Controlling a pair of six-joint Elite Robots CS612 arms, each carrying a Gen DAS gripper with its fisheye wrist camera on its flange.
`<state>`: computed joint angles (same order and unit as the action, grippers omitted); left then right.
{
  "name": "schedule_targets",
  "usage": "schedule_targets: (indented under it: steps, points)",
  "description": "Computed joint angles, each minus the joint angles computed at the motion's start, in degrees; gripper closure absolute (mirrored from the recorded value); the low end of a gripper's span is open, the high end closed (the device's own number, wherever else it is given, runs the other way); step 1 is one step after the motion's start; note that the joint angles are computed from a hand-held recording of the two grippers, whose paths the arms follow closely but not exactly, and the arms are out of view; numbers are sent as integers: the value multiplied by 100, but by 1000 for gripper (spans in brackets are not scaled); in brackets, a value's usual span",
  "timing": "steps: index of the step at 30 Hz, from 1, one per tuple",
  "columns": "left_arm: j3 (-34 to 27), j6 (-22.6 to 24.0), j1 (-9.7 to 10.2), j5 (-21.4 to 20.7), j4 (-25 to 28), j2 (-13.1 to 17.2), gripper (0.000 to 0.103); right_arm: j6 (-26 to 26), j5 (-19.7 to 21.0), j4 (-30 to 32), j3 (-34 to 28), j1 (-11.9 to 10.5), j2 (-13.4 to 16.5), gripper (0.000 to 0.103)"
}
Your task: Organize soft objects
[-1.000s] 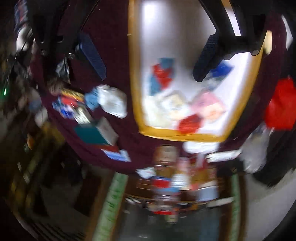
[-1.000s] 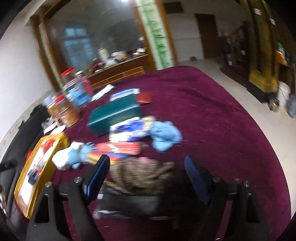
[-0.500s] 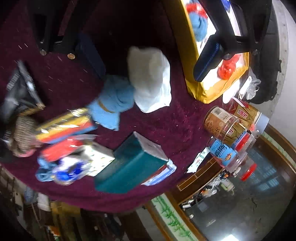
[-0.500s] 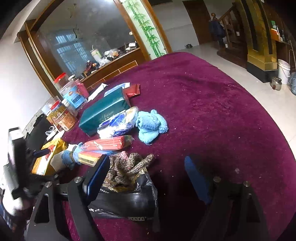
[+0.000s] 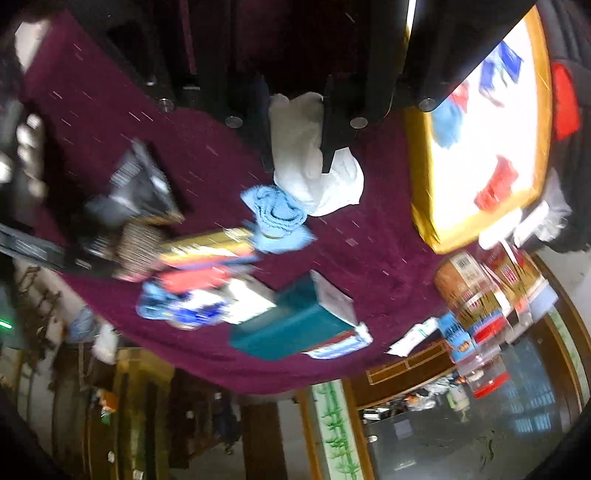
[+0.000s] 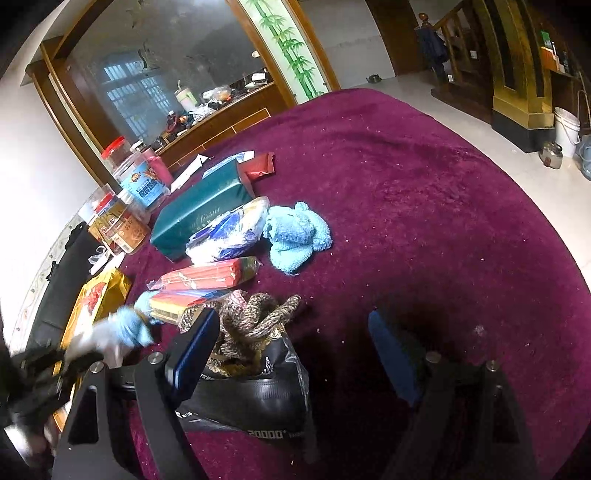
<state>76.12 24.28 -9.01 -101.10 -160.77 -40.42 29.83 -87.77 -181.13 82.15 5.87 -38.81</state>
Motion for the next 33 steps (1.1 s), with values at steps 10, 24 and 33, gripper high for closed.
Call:
schedule_targets:
  steps: [10, 24, 33]
  points:
    - [769, -237, 80, -556, -196, -354, 40, 55, -30, 155, -19, 5, 0, 21]
    - [575, -913, -25, -330, -417, -2, 76, 34, -112, 299, -53, 18, 3, 21]
    - [1055, -1759, 496, -1896, -1032, -274, 81, -100, -350, -37, 50, 101, -78, 21]
